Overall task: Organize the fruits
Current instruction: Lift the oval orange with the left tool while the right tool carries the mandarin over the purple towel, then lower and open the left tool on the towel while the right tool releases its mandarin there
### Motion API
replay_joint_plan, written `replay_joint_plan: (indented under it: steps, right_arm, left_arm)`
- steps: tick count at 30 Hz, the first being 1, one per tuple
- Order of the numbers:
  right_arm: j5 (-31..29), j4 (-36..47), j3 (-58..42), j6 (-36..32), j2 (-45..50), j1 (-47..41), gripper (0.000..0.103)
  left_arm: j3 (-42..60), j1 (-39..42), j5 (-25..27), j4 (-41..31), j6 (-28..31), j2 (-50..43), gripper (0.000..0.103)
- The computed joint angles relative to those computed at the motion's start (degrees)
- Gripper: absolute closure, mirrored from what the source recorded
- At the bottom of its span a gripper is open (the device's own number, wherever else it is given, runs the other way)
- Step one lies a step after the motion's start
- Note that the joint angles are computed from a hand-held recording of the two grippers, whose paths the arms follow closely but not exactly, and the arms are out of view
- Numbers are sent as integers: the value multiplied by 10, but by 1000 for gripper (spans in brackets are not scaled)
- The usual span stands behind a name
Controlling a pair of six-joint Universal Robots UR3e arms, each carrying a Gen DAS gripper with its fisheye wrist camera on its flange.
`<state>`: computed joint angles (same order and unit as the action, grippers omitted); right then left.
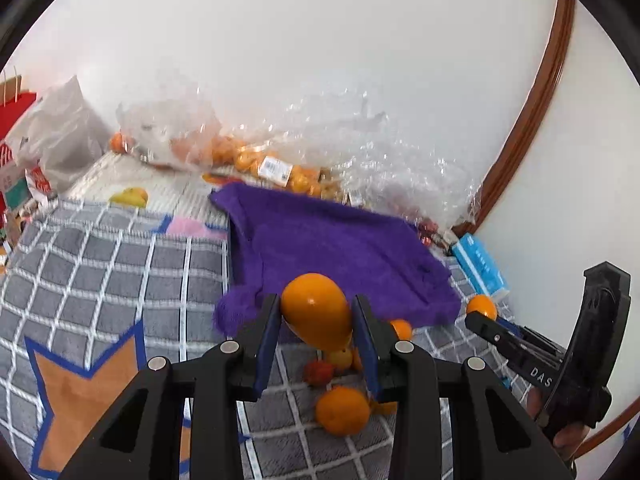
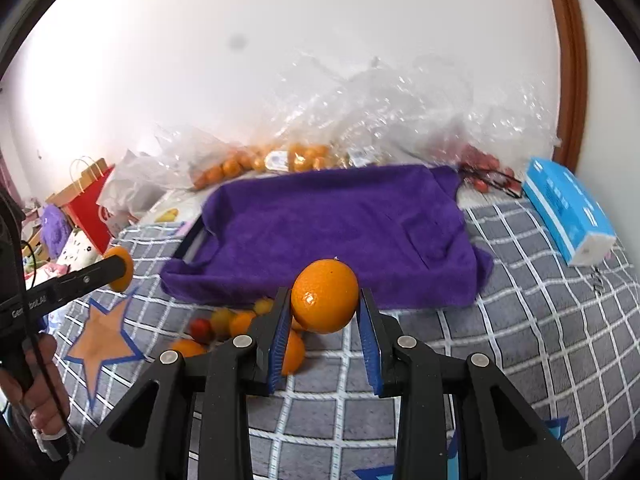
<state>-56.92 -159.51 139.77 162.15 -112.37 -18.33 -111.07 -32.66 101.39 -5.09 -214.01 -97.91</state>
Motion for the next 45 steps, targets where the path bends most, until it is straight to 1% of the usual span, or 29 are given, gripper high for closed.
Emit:
replay_joint_plan:
  steps: [1,4,7,12,15,18,21,22,23,25,26,32,35,37,42,45]
  right_arm:
    - [-1,-7,-11,4,9,6,70]
    - [-27,-44,-53,28,52,38,70]
    - [-30,-57,-96,46,92,52,70]
    - [-62,-101,-174,79,185,88,70]
    - [-77,-113,-222,93,242,103,70]
    - [-97,-143,-249,106,297,118,70]
    - [-104,-149,-259,98,337,121,70]
    - [-104,-144,-263,96,347,118,70]
    - [-103,-140,-268,96,359,115,70]
    - [-105,-133,-276,95,371,112,70]
    - [-108,-134,-279,97,378,111,70]
    - [-113,-154,-273,95,399,102,70]
    - [-108,-163,-270,97,410,98,70]
    - [-112,-163,-273,96,418,100,70]
    - [-119,-167,-278,99,433,106,70]
    - [-117,-171,-276,99,439,106,70]
  left_arm:
    - [11,1,4,-2,4,-3,69]
    - [60,3,16,-17,20,-21,69]
    - [112,8,23,-30,36,-50,69]
    - [177,30,4,-32,50,-106,69]
    - [220,35,13,-39,51,-148,69]
    - [232,43,9,-22,56,-184,69]
    - [216,53,-7,3,52,-201,69]
    - [214,57,-18,1,42,-203,69]
    - [210,67,-45,2,37,-204,69]
    - [200,77,-73,21,33,-207,69]
    - [197,79,-79,30,27,-210,69]
    - [189,79,-72,48,18,-222,69]
    - [202,75,-59,32,21,-232,69]
    - [210,74,-59,18,21,-238,69]
    - [216,77,-81,1,26,-242,69]
    - [239,63,-59,-26,40,-252,69]
